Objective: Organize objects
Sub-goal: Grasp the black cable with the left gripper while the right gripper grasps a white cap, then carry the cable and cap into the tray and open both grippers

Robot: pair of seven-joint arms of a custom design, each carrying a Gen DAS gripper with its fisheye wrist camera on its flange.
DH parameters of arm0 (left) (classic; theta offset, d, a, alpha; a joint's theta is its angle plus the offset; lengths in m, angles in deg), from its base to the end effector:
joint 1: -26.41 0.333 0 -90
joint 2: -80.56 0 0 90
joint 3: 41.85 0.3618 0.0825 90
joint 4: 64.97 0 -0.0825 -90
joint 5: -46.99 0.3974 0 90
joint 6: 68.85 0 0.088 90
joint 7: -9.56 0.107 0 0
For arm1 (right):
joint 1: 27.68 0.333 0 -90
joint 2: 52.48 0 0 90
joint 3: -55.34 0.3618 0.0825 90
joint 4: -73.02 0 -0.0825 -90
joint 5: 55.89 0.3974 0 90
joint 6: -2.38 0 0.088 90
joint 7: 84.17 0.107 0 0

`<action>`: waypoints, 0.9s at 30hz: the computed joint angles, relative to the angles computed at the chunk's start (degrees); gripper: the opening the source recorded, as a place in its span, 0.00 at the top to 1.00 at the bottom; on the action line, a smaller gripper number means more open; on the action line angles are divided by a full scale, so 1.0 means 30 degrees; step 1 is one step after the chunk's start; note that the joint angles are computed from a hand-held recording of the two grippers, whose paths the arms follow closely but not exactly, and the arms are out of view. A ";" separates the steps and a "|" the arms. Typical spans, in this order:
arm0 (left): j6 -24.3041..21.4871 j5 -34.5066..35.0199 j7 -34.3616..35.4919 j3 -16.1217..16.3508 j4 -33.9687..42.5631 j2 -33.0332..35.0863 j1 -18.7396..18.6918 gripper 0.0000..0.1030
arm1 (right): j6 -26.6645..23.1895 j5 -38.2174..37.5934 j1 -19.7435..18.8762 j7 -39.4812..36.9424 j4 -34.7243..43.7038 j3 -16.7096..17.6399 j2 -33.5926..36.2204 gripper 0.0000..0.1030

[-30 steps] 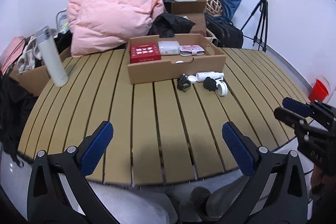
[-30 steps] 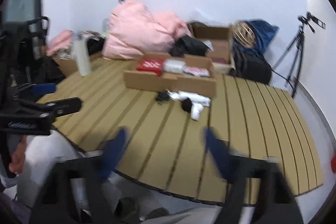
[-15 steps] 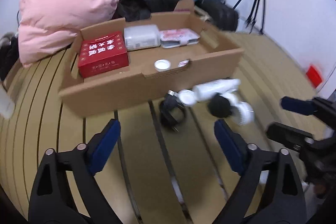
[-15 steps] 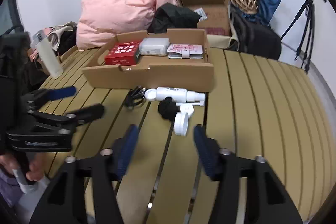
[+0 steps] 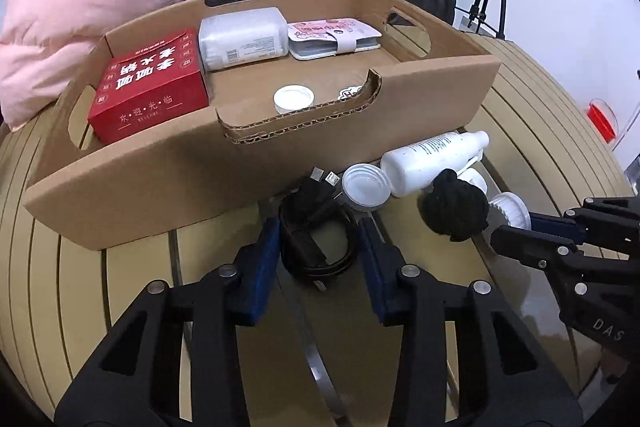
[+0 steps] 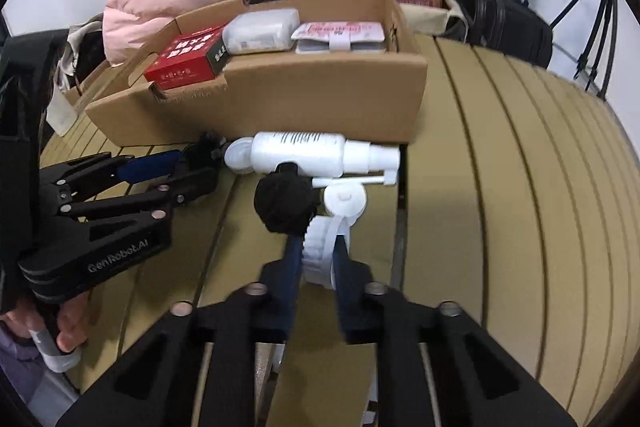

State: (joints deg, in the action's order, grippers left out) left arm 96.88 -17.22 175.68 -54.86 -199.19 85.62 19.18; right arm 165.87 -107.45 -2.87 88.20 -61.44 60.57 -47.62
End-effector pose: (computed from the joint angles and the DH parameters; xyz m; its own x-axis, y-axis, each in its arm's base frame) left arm 0.5225 -0.1350 0.3606 -0.6121 -0.7873 0.0734 -0.6592 0.4568 -0.5973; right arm 0.4492 0.3081 0.3645 -0.0653 -0.9918 -0.1103 -0.8433 0.1139 -0.5252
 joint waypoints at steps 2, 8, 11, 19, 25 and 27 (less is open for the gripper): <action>-0.0575 0.0359 -0.0423 0.0155 -0.0110 -0.0206 0.0110 0.68 | 0.0542 -0.0276 -0.0059 0.0442 -0.0218 -0.0117 -0.0079 0.87; -0.1942 -0.1116 0.0975 0.0948 -0.1588 -0.2603 0.0217 0.68 | 0.0733 -0.4610 -0.0062 0.4695 -0.0292 -0.0218 -0.0819 0.89; -0.2183 -0.2189 0.1413 0.1683 -0.2555 -0.4569 0.0097 0.68 | -0.0447 -0.5494 -0.0027 0.5076 -0.0115 0.0314 -0.1299 0.89; -0.3741 -0.1876 0.1037 0.4133 -0.4557 -1.0134 0.0277 0.68 | -0.2905 -0.5404 0.0447 0.5235 -0.0834 0.2205 -0.4517 0.89; -0.4558 0.0474 -0.2029 0.5268 -0.5633 -1.3086 0.1208 0.68 | -0.4667 -0.3576 0.1202 0.3666 -0.1644 0.3923 -0.6804 0.89; -0.5077 0.0828 -0.2817 0.5892 -0.6080 -1.4243 0.1300 0.68 | -0.4824 -0.3147 0.1418 0.3709 -0.1918 0.4381 -0.7431 0.89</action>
